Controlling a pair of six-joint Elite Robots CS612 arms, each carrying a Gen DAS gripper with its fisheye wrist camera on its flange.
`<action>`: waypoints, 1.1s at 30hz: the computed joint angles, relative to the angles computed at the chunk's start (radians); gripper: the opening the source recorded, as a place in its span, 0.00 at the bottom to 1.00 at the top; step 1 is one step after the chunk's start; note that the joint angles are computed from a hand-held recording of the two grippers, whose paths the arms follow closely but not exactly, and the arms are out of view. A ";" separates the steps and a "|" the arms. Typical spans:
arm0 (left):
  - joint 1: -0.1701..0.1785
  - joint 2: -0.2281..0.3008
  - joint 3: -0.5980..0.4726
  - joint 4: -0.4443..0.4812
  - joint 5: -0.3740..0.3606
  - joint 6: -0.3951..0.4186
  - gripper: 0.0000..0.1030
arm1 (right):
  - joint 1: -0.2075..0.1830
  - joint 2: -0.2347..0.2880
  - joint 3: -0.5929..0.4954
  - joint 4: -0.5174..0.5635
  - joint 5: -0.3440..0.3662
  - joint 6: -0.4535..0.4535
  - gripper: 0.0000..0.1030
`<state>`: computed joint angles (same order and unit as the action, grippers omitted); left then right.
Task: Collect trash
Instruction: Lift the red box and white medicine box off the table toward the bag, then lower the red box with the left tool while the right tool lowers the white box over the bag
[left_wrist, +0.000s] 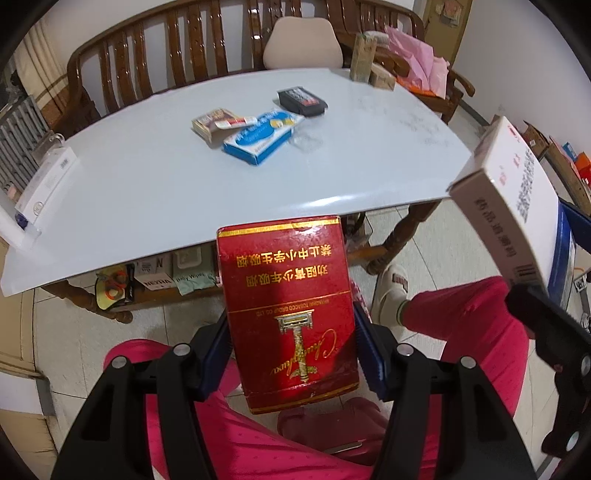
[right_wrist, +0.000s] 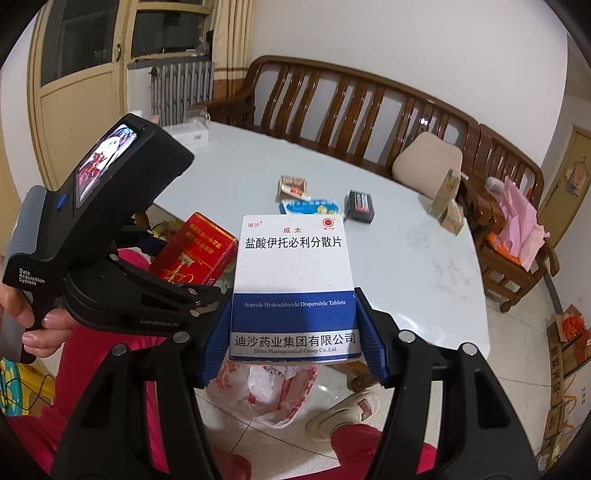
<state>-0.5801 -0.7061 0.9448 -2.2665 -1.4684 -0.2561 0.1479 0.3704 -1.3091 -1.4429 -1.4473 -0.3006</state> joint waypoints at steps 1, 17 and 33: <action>-0.001 0.003 -0.001 0.005 0.000 0.003 0.57 | 0.001 0.002 0.001 0.007 -0.001 0.002 0.58; 0.006 0.086 -0.097 0.114 -0.063 -0.025 0.57 | -0.012 0.024 0.035 0.091 0.012 0.022 0.58; 0.023 0.210 -0.264 0.271 -0.147 -0.065 0.57 | -0.019 0.024 0.117 0.144 0.024 0.035 0.58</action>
